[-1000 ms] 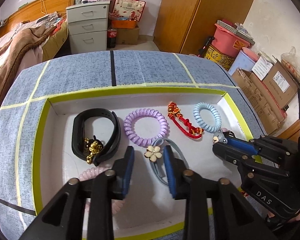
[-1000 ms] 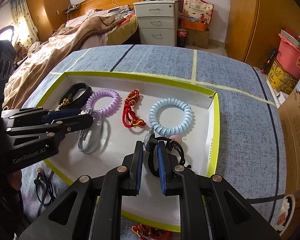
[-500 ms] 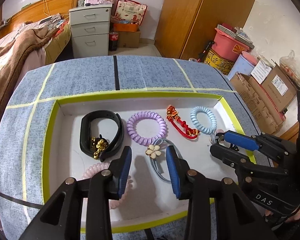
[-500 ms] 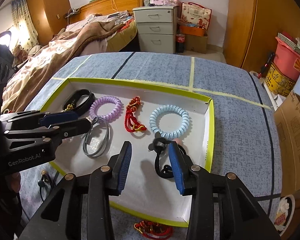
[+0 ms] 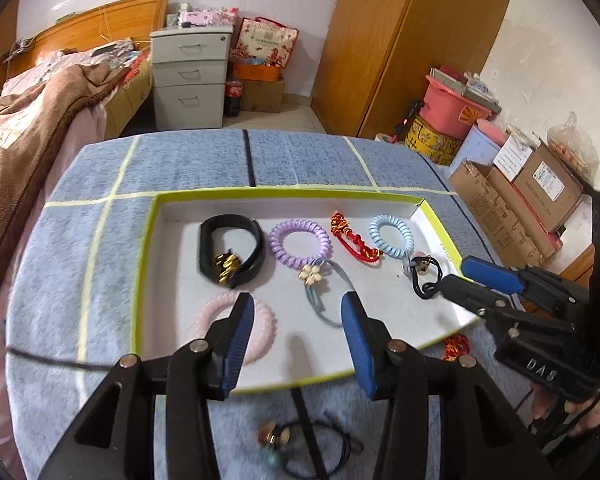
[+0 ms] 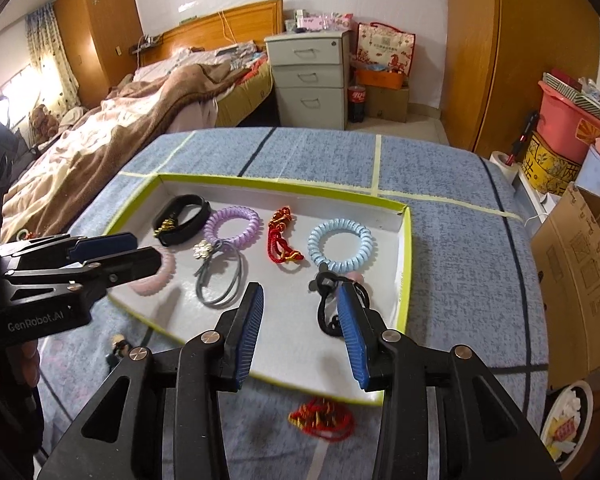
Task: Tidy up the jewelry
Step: 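Open both tools to release the grey cord and black hair tie in the box, then move the left tool to the black teal-bead cord while the right tool grasps the red beaded cord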
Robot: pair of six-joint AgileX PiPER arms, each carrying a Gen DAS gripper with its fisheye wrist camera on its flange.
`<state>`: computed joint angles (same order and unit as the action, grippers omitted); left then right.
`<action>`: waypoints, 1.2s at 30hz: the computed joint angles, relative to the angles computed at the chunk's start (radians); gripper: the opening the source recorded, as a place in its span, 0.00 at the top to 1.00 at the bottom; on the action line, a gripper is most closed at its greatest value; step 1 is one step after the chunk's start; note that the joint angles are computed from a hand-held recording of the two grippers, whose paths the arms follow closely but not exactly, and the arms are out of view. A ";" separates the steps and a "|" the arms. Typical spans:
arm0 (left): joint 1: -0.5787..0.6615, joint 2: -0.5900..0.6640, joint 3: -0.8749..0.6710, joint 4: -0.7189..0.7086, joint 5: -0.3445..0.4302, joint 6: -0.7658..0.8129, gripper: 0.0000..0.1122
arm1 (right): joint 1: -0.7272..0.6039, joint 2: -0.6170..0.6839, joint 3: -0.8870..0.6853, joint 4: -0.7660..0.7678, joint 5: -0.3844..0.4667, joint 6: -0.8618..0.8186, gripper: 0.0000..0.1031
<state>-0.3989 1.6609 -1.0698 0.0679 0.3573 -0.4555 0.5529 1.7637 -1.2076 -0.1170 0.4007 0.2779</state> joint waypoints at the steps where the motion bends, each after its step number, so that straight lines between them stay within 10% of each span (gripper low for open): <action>1: 0.003 -0.023 0.026 0.001 -0.013 -0.006 0.58 | 0.000 -0.020 0.023 -0.009 -0.009 0.013 0.62; 25: 0.008 -0.254 0.404 0.085 -0.158 -0.168 0.55 | -0.003 -0.170 0.361 0.063 -0.178 0.049 0.60; 36: 0.036 -0.258 0.431 -0.130 -0.194 0.052 0.51 | 0.050 -0.099 0.298 -0.270 -0.124 0.421 0.56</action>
<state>-0.3629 1.4029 -0.6390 -0.0621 0.1638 -0.4036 0.6030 1.6649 -0.9091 -0.3872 0.2770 0.6987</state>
